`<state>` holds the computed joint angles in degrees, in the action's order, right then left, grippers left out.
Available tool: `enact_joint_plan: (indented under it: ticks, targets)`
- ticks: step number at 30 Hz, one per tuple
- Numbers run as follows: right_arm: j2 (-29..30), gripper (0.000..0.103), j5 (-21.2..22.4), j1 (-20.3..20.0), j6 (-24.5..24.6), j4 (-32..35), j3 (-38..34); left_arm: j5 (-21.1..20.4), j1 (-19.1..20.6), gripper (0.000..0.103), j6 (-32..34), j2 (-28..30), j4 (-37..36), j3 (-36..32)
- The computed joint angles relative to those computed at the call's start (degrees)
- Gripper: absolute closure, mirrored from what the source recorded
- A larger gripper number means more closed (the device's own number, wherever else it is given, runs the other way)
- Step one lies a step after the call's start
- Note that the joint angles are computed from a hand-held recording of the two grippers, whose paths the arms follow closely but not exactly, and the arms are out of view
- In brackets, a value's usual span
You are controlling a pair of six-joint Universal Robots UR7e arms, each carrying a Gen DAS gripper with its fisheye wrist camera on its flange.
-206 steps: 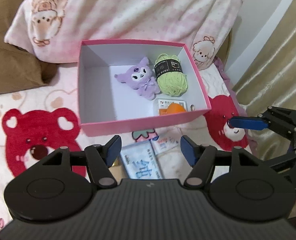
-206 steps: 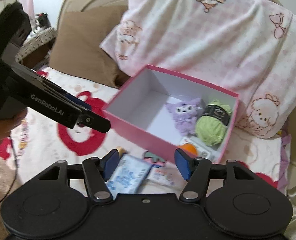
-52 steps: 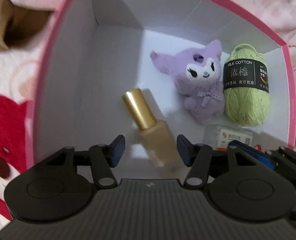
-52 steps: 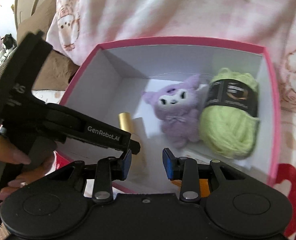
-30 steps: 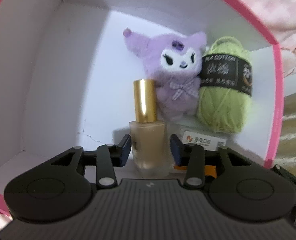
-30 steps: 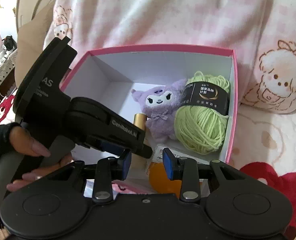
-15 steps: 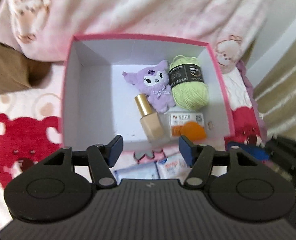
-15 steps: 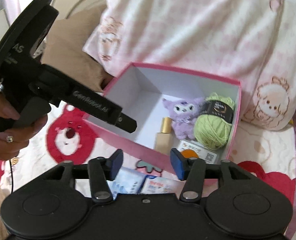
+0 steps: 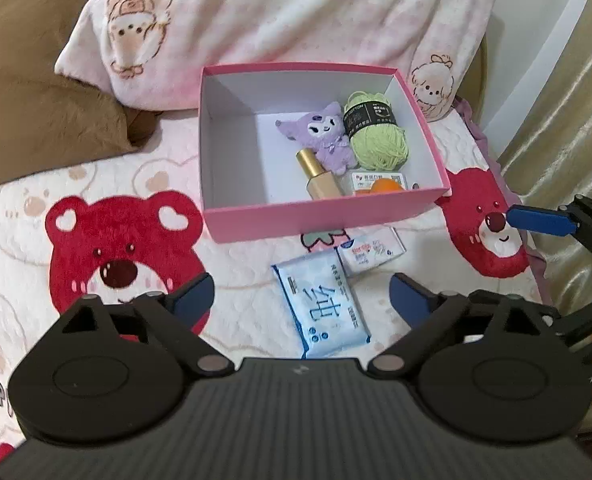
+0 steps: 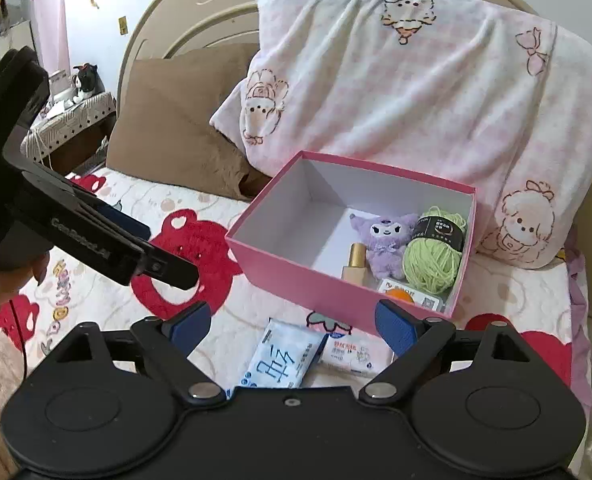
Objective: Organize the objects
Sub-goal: 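Open the left tool to release the bottle and lift away, then lower the left tool to the blue-white wet-wipe pack and grasp it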
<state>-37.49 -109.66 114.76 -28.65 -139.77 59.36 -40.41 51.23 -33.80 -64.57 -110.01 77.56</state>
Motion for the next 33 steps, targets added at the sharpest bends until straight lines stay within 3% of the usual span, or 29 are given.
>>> enact_joint_plan:
  ticks: [7, 15, 21, 27, 30, 33]
  targets:
    - [-1.2, 0.011, -0.6, -0.4, 0.3, -3.4, 4.9, -0.9, 1.1, 0.008, 0.6, -2.3, -9.5, 8.2]
    - [-1.0, 0.011, -0.2, -1.3, 0.3, 0.0, 7.6, -3.5, 3.8, 0.009, 2.2, -2.3, -16.5, 14.0]
    - [-0.1, 0.011, 0.2, -2.2, -0.3, -3.8, 10.7, -5.1, 5.4, 0.01, 4.7, -2.3, -25.7, 18.9]
    - [2.1, 0.011, -1.4, -3.1, -3.0, -6.9, 11.8, -6.3, 7.6, 0.036, 7.3, -0.3, -32.9, 21.2]
    - [2.9, 0.011, -2.3, -3.3, -5.4, -9.1, 12.3, -7.1, 9.2, 0.044, 7.2, 0.8, -34.3, 21.4]
    - [3.6, 0.011, -2.3, -3.6, -6.7, -10.4, 12.3, -7.8, 10.6, 0.044, 7.4, 1.6, -36.4, 22.1]
